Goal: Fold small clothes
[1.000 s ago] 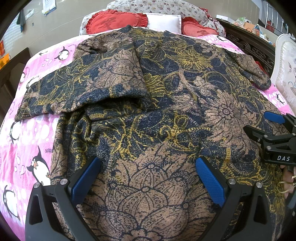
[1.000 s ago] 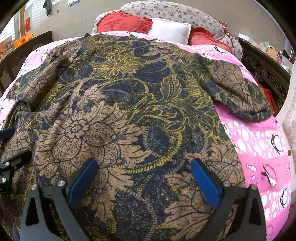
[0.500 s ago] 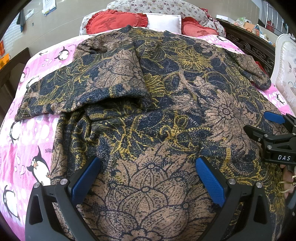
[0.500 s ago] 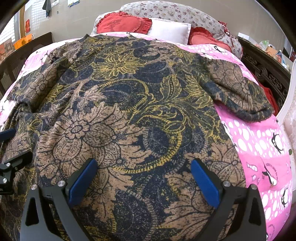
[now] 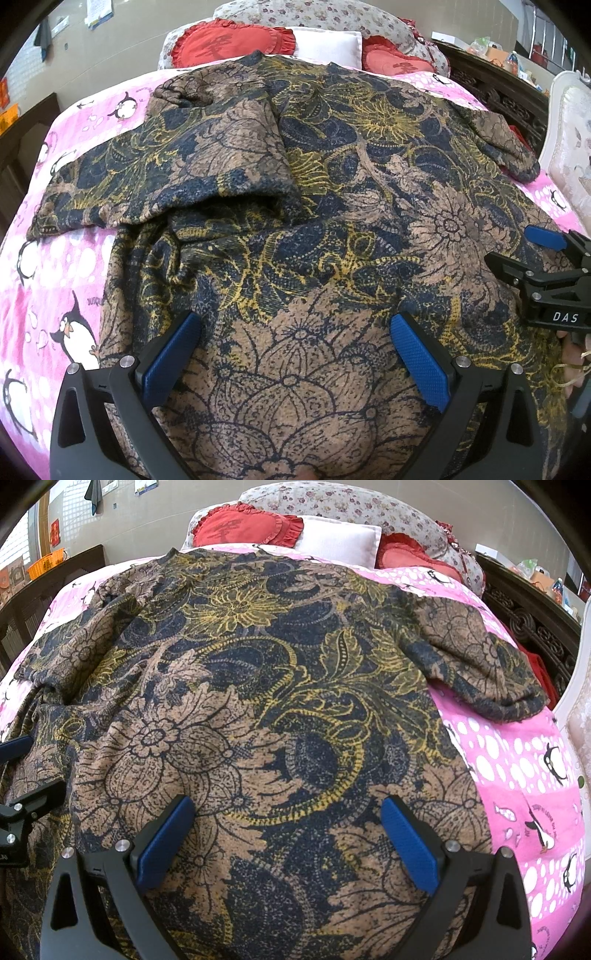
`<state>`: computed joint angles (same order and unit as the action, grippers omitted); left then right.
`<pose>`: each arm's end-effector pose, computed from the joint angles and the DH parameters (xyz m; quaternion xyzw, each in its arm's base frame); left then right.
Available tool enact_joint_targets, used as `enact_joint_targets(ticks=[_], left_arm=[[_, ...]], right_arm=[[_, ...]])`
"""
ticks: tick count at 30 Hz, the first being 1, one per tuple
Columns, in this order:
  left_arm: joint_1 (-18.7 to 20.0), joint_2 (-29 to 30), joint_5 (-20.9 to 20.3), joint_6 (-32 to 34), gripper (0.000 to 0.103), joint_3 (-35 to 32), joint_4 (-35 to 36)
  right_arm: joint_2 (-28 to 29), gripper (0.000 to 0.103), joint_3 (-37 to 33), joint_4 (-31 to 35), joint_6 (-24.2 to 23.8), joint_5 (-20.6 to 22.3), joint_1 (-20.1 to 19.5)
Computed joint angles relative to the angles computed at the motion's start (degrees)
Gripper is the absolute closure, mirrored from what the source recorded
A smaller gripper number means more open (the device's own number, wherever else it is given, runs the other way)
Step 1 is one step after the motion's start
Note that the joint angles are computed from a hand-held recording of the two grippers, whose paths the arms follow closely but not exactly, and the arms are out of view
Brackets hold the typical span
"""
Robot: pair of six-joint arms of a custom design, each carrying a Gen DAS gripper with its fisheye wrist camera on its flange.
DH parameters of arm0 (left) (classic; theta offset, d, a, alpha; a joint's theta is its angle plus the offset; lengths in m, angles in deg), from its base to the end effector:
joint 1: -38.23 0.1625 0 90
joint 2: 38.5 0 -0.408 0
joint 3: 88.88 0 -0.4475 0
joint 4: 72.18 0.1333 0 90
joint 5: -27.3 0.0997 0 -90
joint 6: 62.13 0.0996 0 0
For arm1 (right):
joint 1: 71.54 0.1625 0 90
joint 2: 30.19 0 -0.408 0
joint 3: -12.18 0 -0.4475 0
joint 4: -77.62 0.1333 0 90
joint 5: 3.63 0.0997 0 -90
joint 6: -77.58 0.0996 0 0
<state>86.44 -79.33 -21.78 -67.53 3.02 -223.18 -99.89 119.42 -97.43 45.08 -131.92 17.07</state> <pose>-0.3192 -0.6550 0.0242 0.2627 0.8962 -0.2137 0.2867 0.0565 -0.6229 0.2932 0.1046 -0.8684 0.2765 0.3981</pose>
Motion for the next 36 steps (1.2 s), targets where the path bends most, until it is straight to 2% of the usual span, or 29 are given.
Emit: enact_joint_targets(ticks=[2, 5, 9, 13, 17, 20, 23, 26, 32, 36], left_arm=[[-0.21, -0.08, 0.61, -1.43, 0.016, -0.59, 2.3], [-1.23, -0.81, 3.68, -10.0, 0.028, -1.79, 9.66], [-3.64, -2.32, 9.09, -19.54, 0.029, -2.2, 17.01], [-6.05, -3.79, 12.61, -20.72, 0.029, -1.72, 17.4], [-7.67, -4.82, 14.54, -19.07, 0.029, -1.1, 14.77], [-8.48, -5.31, 15.04, -18.1, 0.028, -0.74, 13.16], [-8.67, -5.61, 14.72, -16.74, 0.022, -0.33, 10.83], [-8.89, -5.82, 15.01, -17.73, 0.019, -0.3, 11.44], [-9.11, -6.21, 14.16, -17.76, 0.016, 0.22, 11.63], [-9.18, -6.15, 14.24, -17.61, 0.016, 0.34, 11.49]], right_arm=[[-0.02, 0.0, 0.05, -0.02, -0.03, -0.02, -0.01], [0.04, 0.0, 0.01, 0.05, 0.01, -0.3, 0.12], [0.21, 0.0, -0.66, 2.18, 1.35, -2.24, 0.79], [-1.11, 0.0, -0.41, 6.56, 4.99, -6.92, 2.8], [-5.3, 0.0, 2.36, 6.86, 8.56, -4.73, 4.56], [-7.13, 0.0, 3.98, 3.77, 8.2, -3.83, 6.66], [-8.18, 0.0, 4.7, -0.18, 7.1, -2.56, 8.59], [-8.6, 0.0, 4.83, -3.79, 5.2, -1.63, 9.93], [-8.59, 0.0, 5.15, -5.57, 3.22, -1.47, 11.3], [-8.89, 0.0, 5.8, -5.5, 3.61, -1.57, 10.95]])
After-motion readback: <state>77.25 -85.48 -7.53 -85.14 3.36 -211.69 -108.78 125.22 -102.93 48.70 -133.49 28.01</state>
